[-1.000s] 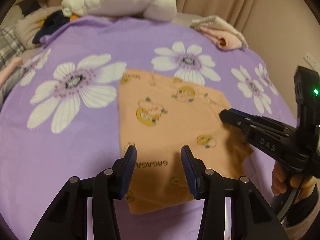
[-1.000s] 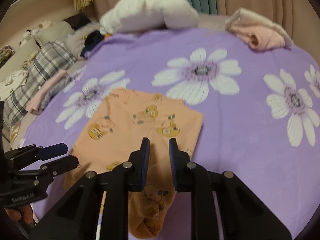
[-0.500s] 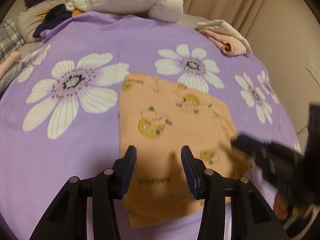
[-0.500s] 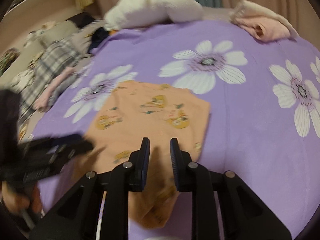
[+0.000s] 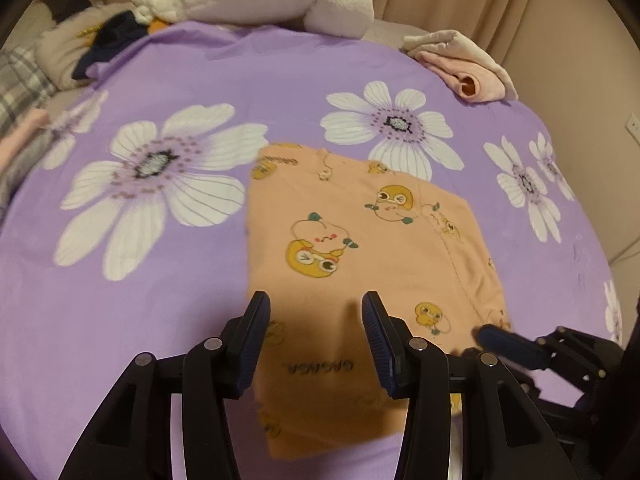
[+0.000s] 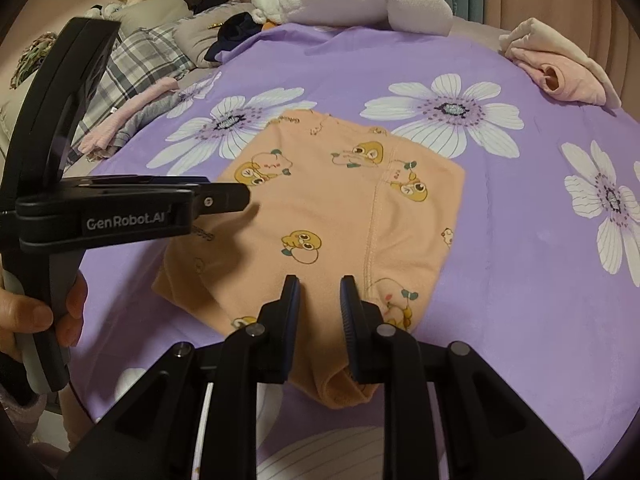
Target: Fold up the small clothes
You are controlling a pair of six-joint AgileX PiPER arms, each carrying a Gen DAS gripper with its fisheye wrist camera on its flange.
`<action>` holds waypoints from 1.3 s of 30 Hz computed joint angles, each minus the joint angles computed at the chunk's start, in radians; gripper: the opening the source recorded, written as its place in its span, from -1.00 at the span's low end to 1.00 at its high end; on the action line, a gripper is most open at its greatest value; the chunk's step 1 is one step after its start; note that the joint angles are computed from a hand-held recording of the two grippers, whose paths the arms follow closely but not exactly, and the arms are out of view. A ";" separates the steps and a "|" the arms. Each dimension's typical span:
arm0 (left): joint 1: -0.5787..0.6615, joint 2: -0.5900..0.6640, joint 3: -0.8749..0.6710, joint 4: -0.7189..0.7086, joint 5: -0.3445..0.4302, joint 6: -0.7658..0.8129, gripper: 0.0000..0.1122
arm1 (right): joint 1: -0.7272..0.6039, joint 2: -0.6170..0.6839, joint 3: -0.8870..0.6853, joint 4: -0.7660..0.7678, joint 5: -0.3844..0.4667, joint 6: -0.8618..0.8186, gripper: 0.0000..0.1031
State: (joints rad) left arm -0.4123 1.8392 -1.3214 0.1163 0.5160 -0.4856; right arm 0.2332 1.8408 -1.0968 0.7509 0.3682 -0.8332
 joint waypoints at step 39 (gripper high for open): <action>-0.207 -0.276 0.099 0.338 0.389 -0.442 0.81 | 0.030 -0.313 0.108 -0.467 0.041 0.648 1.00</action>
